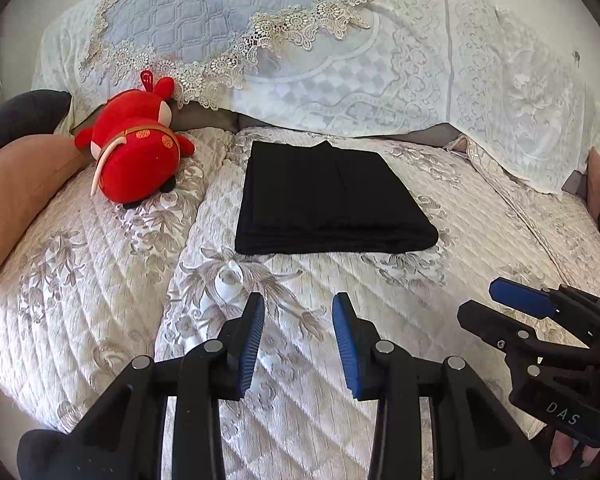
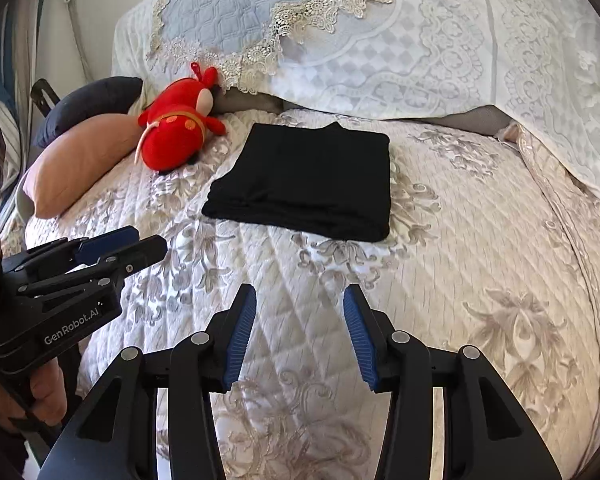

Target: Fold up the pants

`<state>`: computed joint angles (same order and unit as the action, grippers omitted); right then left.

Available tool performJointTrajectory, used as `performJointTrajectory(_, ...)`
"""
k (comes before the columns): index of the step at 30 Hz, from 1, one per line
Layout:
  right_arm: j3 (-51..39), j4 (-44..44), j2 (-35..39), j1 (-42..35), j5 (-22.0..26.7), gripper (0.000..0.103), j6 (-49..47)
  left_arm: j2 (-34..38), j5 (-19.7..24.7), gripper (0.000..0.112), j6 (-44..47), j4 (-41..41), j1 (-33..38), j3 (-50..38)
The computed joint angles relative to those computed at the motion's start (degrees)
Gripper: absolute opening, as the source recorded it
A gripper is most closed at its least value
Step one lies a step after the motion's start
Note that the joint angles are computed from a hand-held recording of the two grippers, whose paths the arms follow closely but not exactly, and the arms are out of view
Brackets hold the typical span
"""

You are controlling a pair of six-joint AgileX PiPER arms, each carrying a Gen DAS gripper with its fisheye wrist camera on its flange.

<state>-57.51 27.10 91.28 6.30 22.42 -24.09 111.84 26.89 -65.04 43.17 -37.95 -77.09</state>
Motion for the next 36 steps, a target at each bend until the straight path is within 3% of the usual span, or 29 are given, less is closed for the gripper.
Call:
performJointTrajectory(14,-0.4,-6.0,1.0,2.5,-1.2,0.046,5.9,1.6,0.5,0.038,0.4,-1.5,-0.1,0.1)
performJointTrajectory(36,-1.3,-6.6,1.5,3.4,-0.8,0.047,5.8,1.4,0.6,0.038,-0.2,-1.7,0.1,0.0)
